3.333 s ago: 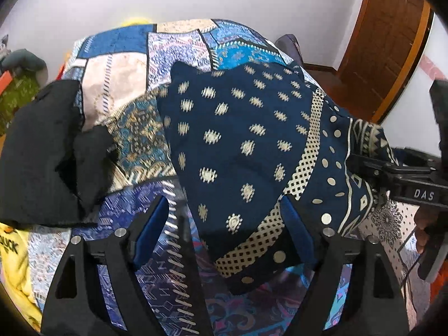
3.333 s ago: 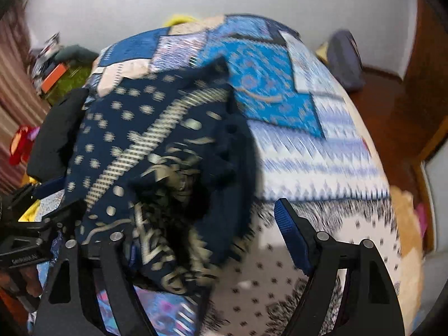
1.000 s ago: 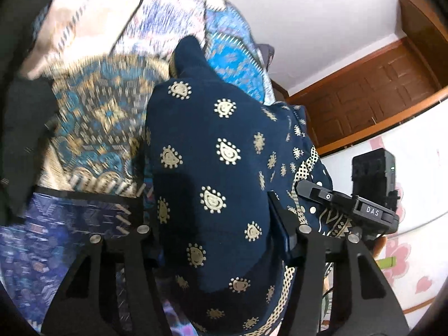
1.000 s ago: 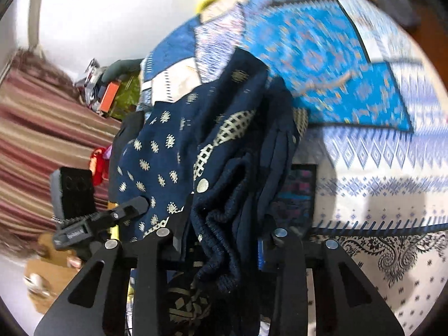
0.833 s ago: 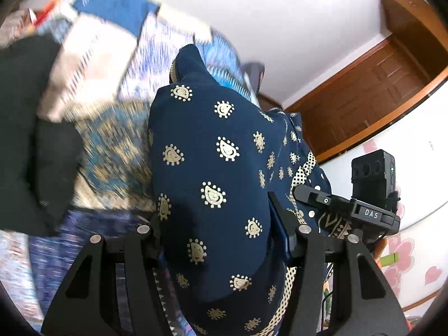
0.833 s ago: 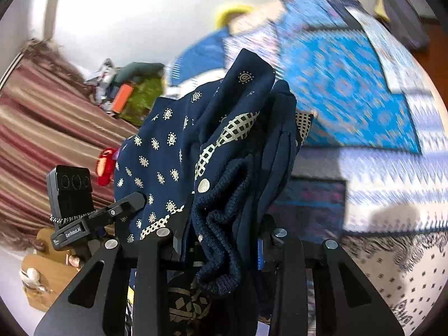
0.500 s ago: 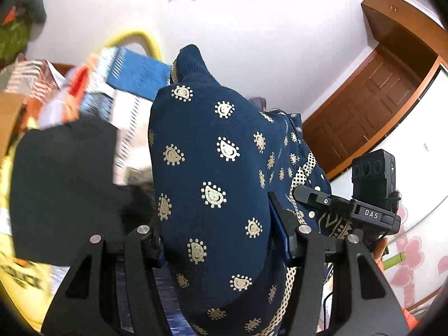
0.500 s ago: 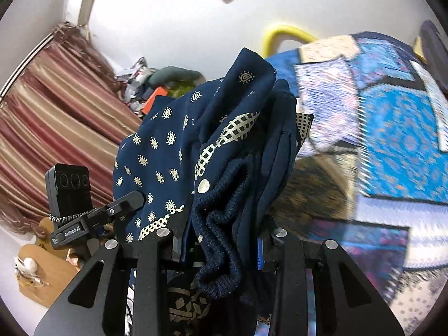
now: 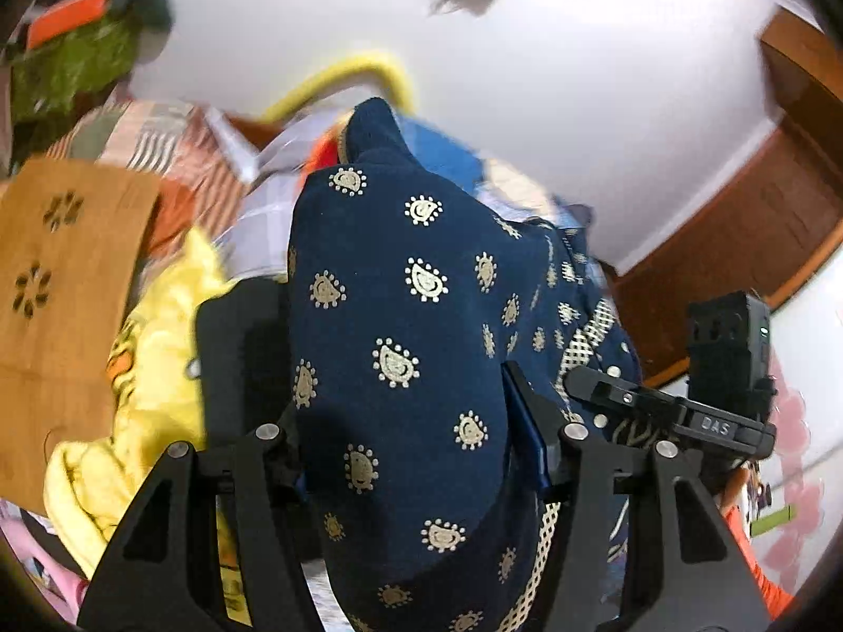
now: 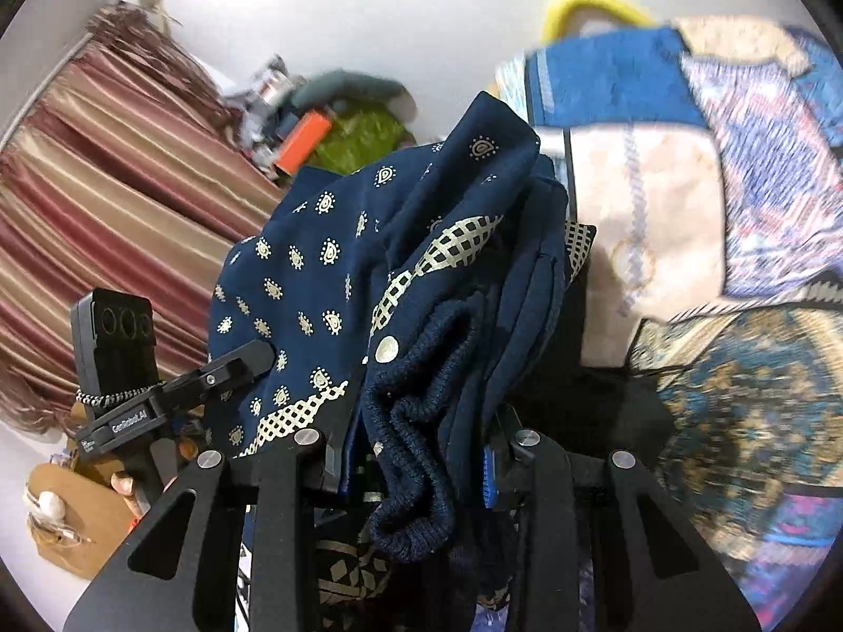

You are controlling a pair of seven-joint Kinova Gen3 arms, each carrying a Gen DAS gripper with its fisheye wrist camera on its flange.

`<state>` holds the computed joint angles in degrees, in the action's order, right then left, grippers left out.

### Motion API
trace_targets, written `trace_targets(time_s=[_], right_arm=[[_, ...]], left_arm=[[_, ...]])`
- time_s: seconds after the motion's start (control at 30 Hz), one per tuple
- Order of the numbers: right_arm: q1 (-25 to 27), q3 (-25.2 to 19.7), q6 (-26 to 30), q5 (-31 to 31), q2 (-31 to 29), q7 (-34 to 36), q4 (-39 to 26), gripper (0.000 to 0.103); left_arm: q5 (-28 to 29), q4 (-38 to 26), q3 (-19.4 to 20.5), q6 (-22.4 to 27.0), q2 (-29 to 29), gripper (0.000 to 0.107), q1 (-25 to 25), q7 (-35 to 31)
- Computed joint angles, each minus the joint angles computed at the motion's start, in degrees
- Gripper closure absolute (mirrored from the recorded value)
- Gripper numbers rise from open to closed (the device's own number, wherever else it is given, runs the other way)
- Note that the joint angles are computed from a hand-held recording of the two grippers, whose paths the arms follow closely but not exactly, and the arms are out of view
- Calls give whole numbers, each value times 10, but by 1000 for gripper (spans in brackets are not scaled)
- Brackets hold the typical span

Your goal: Fold large clothes

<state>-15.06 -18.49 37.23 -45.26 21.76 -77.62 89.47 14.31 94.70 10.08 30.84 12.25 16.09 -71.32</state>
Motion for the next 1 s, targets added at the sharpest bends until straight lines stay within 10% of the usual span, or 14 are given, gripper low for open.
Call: trace_targets(time_s=[0.13,0.37,0.77,1.0], right_arm=[[-63,39,12,83,69,-90,-43,71],[-33,15,9,121,68,-93,-25,56],[-170,119,46,381,-72,-270,13,51],[-176,69,-2,473,-204,-366,76,51]], left_arm=[[-1,21,-14,1,55,43,-18,17],[-115,60,78,-71,67,27,-78,102],[-394,36,-67,76,-5,24,171,371],[-544,43,-85,173,-93,24,332,534]])
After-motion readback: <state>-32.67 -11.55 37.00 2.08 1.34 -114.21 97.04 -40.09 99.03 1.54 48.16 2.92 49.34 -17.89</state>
